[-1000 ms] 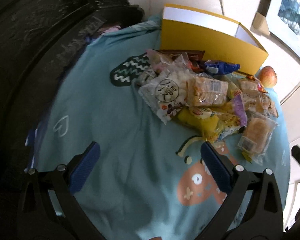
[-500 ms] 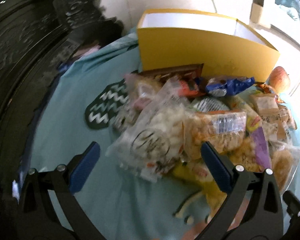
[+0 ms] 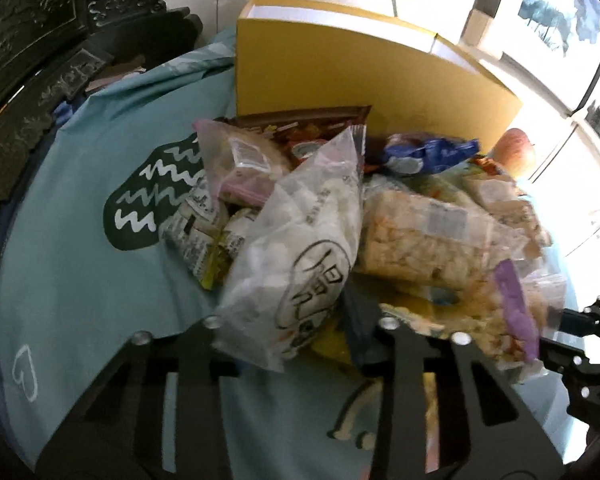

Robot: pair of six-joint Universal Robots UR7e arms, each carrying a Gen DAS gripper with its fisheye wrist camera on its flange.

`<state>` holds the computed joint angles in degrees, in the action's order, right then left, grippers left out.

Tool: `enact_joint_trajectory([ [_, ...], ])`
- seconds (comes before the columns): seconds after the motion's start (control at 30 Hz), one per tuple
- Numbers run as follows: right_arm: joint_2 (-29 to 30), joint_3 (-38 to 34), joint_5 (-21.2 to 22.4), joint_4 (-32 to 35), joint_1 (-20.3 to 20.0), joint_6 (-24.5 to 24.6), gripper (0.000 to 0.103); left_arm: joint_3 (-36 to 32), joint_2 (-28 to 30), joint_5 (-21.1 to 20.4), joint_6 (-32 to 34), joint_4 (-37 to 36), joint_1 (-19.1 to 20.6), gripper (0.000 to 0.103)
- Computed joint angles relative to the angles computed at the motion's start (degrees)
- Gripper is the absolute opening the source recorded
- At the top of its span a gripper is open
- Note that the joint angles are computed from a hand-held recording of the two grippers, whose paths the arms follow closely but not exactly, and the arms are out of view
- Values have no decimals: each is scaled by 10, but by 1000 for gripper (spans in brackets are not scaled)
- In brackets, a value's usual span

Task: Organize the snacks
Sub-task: 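Grasp the white bag of puffs with the left gripper while the right grasps a round bread bag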

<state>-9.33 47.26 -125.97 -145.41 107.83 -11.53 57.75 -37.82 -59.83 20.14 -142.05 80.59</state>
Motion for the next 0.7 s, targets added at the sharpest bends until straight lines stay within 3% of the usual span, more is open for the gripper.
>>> enact_joint_trajectory([
  [0.17, -38, 61, 38, -28, -6, 24, 22, 36, -27, -25, -8, -12, 0, 29],
  [0.33, -46, 74, 44, -53, -4, 18, 19, 41, -31, -22, -10, -30, -6, 28],
  [0.5, -59, 91, 49, -66, -1, 14, 7, 60, -48, -27, -19, -57, -15, 28],
  [0.67, -54, 78, 48, -24, -6, 40, 14, 76, -61, -26, -28, -56, -19, 28],
  [0.7, -52, 73, 51, -13, -9, 53, 27, 82, -65, -26, -29, -58, -20, 28],
])
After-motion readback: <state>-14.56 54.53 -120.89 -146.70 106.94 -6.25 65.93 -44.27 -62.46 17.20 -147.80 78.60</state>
